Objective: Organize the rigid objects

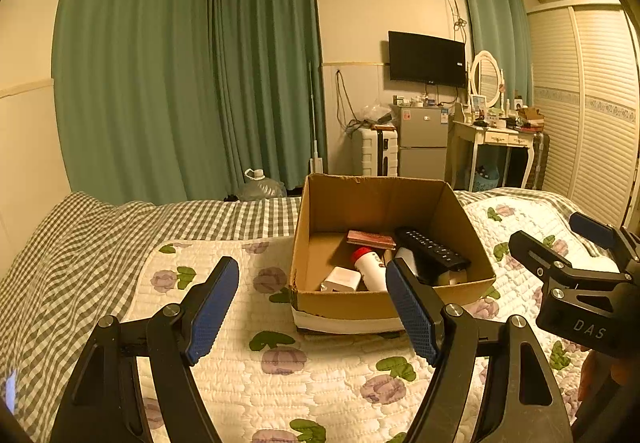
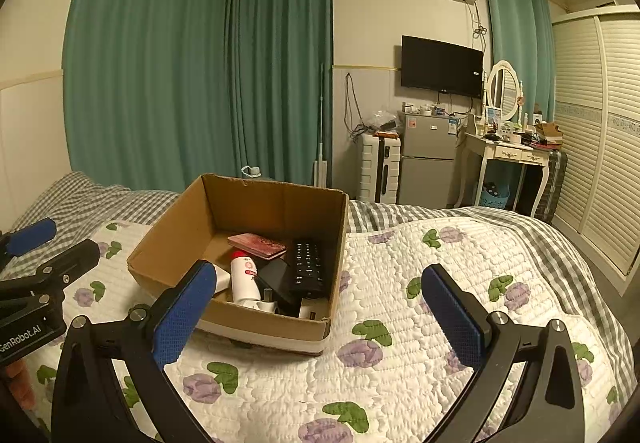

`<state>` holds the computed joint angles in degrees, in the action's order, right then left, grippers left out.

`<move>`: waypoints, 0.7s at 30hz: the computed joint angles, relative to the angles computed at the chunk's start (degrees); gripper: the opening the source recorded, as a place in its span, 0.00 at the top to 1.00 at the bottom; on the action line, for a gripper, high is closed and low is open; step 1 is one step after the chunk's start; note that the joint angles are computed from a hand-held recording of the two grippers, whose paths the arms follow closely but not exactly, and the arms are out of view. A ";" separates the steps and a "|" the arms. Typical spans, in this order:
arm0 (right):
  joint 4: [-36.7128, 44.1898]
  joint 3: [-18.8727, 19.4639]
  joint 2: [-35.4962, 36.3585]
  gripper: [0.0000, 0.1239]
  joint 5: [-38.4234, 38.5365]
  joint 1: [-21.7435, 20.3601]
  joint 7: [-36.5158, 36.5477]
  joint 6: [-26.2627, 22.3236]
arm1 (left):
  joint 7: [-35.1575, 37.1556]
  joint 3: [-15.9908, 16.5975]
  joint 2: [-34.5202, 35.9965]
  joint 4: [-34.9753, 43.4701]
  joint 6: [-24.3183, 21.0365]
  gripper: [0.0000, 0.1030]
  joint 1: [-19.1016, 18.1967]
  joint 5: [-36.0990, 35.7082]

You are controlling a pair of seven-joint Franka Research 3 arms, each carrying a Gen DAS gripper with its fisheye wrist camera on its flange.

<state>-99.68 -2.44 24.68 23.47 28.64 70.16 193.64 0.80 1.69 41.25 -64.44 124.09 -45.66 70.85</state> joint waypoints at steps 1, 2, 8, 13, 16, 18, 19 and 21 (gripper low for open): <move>0.09 -0.11 0.04 0.17 0.06 0.10 -0.02 -0.06 | 0.01 -0.04 0.00 0.02 0.01 0.24 0.02 -0.09; 0.11 0.05 0.02 0.17 0.02 -0.05 -0.01 -0.14 | 0.02 -0.02 -0.03 -0.02 0.12 0.24 0.07 -0.10; -0.06 0.91 -0.07 0.17 -0.38 -0.84 0.20 -0.18 | 0.35 0.08 0.11 0.16 0.16 0.24 0.07 -0.23; -0.14 0.45 -0.03 0.17 -0.28 -0.40 0.26 -0.26 | 0.53 0.08 0.30 0.44 0.04 0.24 0.02 -0.33; -0.01 0.27 0.02 0.17 -0.24 -0.24 0.32 -0.43 | 0.42 0.13 0.24 0.37 -0.02 0.24 -0.06 -0.33; 0.08 -0.13 0.08 0.17 -0.09 0.15 0.40 -0.56 | 0.47 0.12 0.28 0.39 -0.04 0.24 -0.11 -0.32; 0.10 -0.42 0.12 0.17 0.01 0.43 0.45 -0.62 | 0.38 0.13 0.30 0.41 -0.10 0.24 -0.16 -0.31; 0.15 -0.78 0.17 0.17 0.10 0.77 0.52 -0.78 | 0.39 0.15 0.36 0.43 0.00 0.24 -0.15 -0.27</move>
<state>-99.53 -3.22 24.85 23.57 29.41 70.68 192.86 1.19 1.84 41.61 -64.02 124.09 -45.81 70.58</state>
